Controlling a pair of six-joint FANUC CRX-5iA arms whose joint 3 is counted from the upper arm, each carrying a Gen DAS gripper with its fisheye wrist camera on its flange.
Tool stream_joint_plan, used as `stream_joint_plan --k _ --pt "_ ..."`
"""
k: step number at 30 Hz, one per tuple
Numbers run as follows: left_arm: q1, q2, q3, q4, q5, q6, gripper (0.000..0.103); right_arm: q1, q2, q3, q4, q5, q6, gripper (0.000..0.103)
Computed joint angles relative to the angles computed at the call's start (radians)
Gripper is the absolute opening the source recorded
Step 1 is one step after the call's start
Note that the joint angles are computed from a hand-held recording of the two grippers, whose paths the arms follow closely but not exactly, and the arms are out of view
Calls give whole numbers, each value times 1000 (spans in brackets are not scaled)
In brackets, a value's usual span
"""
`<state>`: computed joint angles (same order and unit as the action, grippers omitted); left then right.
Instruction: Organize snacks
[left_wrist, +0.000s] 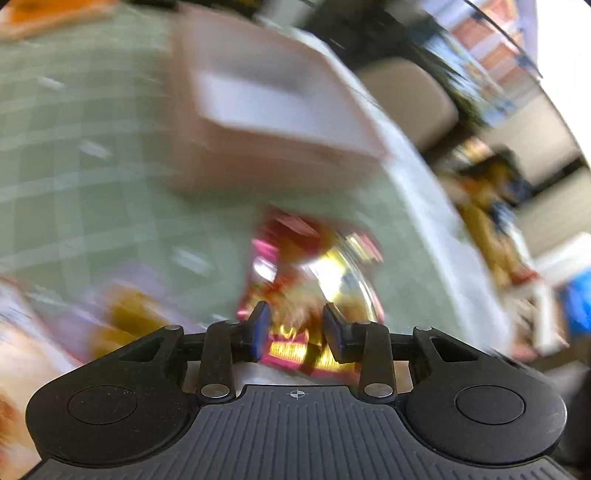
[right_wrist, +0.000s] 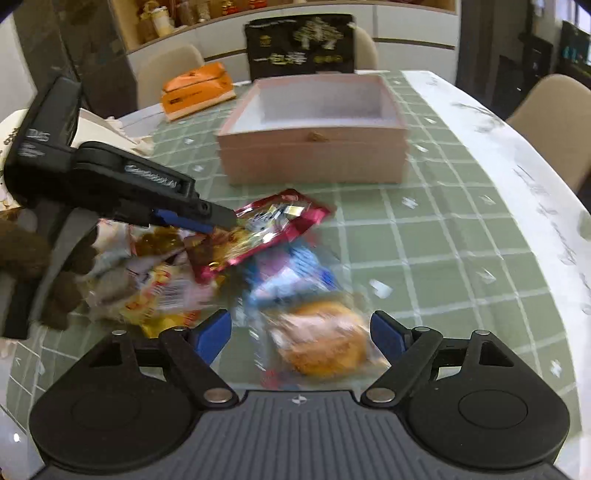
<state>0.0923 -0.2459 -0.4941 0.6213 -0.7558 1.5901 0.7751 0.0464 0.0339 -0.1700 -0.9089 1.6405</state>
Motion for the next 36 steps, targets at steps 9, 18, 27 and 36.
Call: stream_joint_plan --k 9,18,27,36 --pt "-130 -71 225 -507 -193 267 37 -34 22 14 7 72 -101 84" --pt "-117 -176 120 -391 -369 382 37 32 317 317 78 -51 -62 82" --pt "-145 -80 148 -570 -120 488 40 -69 254 224 132 -45 -207 82" --pt "-146 -107 142 -364 -73 331 40 -44 125 -10 237 113 -219 91"
